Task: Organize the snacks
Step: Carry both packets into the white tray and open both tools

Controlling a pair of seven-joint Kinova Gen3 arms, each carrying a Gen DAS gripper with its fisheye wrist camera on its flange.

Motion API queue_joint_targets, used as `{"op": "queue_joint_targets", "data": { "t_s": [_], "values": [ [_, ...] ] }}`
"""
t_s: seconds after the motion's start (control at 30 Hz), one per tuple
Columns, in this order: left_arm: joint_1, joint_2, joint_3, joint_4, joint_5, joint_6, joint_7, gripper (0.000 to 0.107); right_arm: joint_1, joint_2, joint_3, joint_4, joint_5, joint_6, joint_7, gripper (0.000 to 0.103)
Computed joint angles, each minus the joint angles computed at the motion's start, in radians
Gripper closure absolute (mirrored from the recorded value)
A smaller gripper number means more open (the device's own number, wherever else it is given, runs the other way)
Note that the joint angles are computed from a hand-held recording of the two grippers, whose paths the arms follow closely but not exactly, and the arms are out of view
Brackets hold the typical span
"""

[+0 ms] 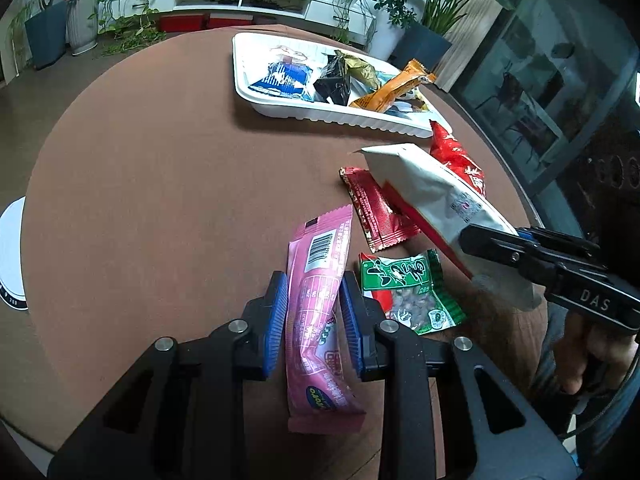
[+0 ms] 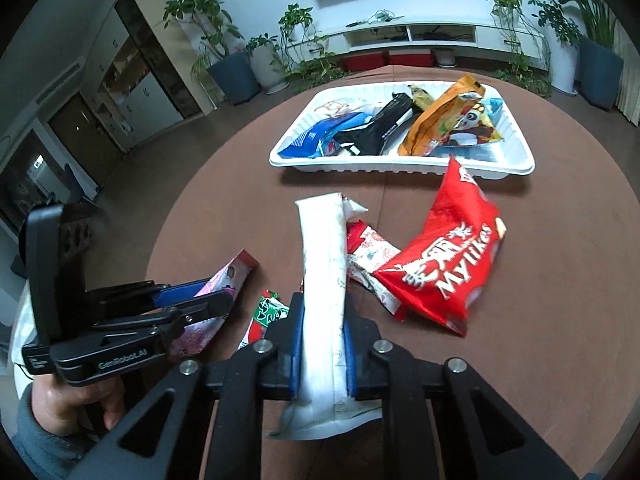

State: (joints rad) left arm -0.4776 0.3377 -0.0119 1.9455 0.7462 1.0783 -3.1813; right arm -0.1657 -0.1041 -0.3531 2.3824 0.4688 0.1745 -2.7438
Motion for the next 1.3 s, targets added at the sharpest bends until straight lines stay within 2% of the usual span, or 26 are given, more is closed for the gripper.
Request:
{"op": "queue_joint_targets", "data": {
  "t_s": [0.07,0.23,0.33,0.53,0.63,1.0,1.07,1.3],
  "values": [
    [0.0,-0.004,0.001,0.007,0.003,-0.007,-0.009,0.087,-0.004,0.005,0.007,0.003,-0.005,-0.003,0.007,0.086],
    [-0.004,-0.01,-0.002,0.019,0.018,-0.014,-0.037,0.092,0.058,-0.006,-0.061,0.013,0.088,-0.015,-0.106,0.086],
    [-0.013,-0.007,-0.004,0.015,0.029,-0.001,-0.042,0.092,0.079,-0.042,-0.086,0.025,0.093,-0.024,-0.124,0.086],
    [-0.03,-0.017,-0.012,0.011,0.047,0.04,-0.058,0.092,0.05,-0.079,-0.037,0.044,-0.027,-0.062,-0.011,0.086],
    [-0.034,-0.024,-0.017,0.006,0.059,0.059,-0.059,0.092,0.076,-0.099,-0.055,0.053,-0.062,-0.072,0.019,0.086],
    [-0.029,-0.034,-0.026,-0.04,0.088,0.122,-0.024,0.092,-0.001,-0.205,0.124,0.083,-0.23,-0.055,0.207,0.086],
    [-0.021,-0.034,-0.023,-0.055,0.095,0.124,-0.012,0.092,0.021,-0.223,0.118,0.084,-0.251,-0.047,0.23,0.086],
    [0.024,-0.033,0.004,-0.159,0.151,0.138,0.069,0.092,0.059,-0.273,0.198,0.036,-0.299,0.009,0.365,0.086]
  ]
}}
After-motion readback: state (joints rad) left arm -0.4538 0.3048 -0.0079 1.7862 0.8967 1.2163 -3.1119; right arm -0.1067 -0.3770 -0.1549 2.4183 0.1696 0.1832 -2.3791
